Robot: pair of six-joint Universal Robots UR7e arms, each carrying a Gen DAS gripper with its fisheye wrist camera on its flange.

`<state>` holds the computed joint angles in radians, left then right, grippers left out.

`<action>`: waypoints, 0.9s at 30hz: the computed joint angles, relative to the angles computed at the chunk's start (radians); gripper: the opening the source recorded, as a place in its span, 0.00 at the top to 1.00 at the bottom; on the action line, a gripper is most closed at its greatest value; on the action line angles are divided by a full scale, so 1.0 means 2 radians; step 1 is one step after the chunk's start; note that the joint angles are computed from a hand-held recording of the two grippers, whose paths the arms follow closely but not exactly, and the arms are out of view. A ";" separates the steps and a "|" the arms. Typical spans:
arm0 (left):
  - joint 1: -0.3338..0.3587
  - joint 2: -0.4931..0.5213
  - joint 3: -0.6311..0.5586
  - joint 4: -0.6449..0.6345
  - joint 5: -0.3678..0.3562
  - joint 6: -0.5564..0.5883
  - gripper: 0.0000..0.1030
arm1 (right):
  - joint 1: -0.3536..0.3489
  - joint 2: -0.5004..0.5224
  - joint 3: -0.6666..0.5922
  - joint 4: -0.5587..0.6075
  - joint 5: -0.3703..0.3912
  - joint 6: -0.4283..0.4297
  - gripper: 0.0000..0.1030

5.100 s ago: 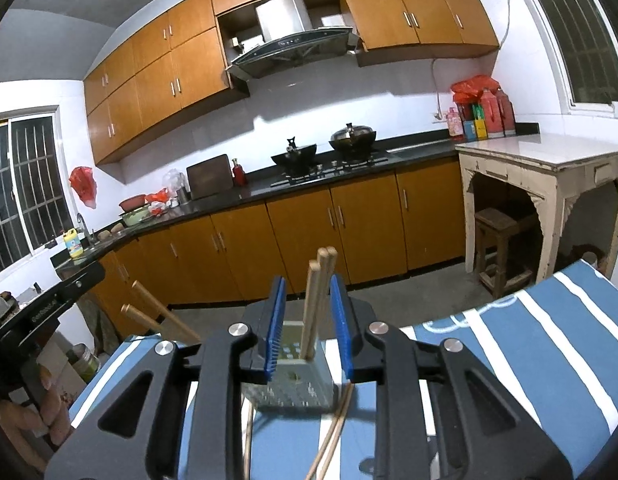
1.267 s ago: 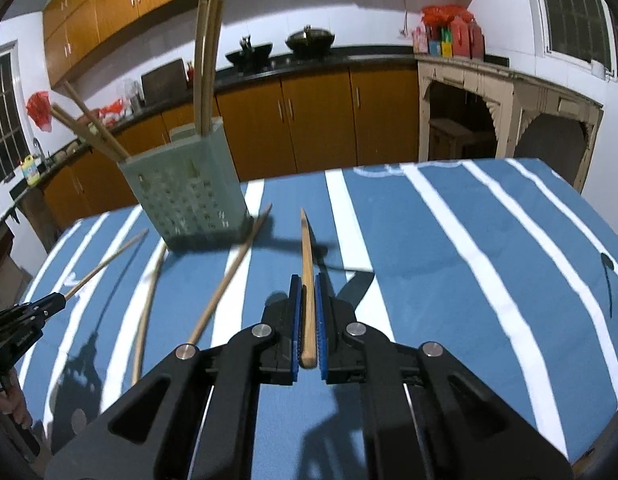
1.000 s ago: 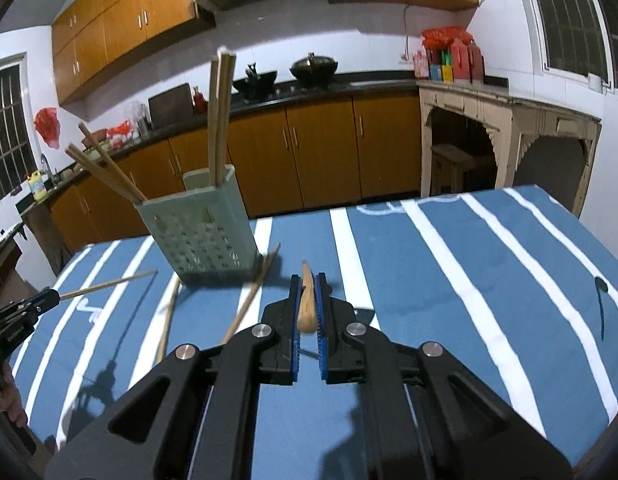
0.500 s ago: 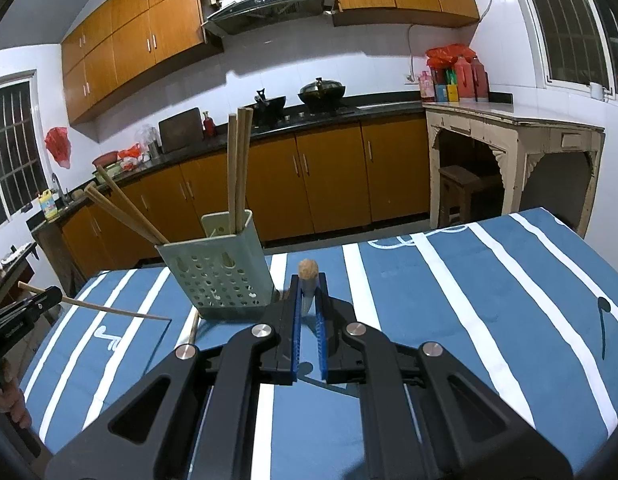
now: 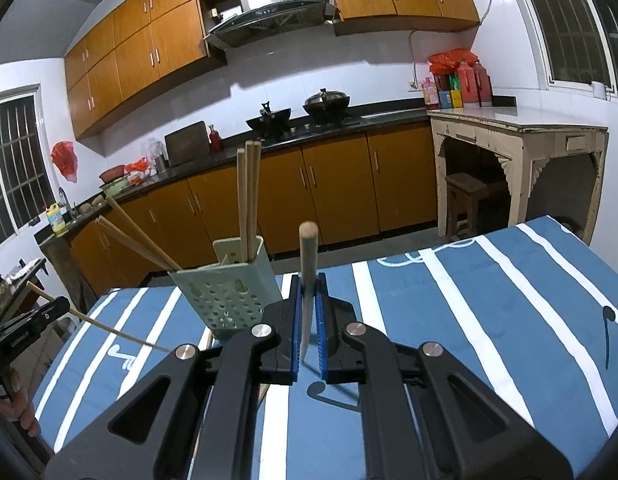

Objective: Organize utensils
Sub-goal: 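Lift the held chopsticks with both tools and carry them toward the green holder, then lower the chopsticks tip-first into the green holder with both tools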

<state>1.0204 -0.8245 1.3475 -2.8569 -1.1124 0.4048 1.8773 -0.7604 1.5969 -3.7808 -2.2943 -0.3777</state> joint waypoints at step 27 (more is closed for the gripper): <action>-0.049 0.063 -0.120 -0.063 -0.073 0.004 0.93 | 0.034 0.045 -0.156 0.028 0.088 -0.088 0.93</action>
<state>0.9216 -0.6982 1.1066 -2.9831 -1.2584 0.4131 1.9445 -0.6697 1.2844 -3.7254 -2.1176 -0.5531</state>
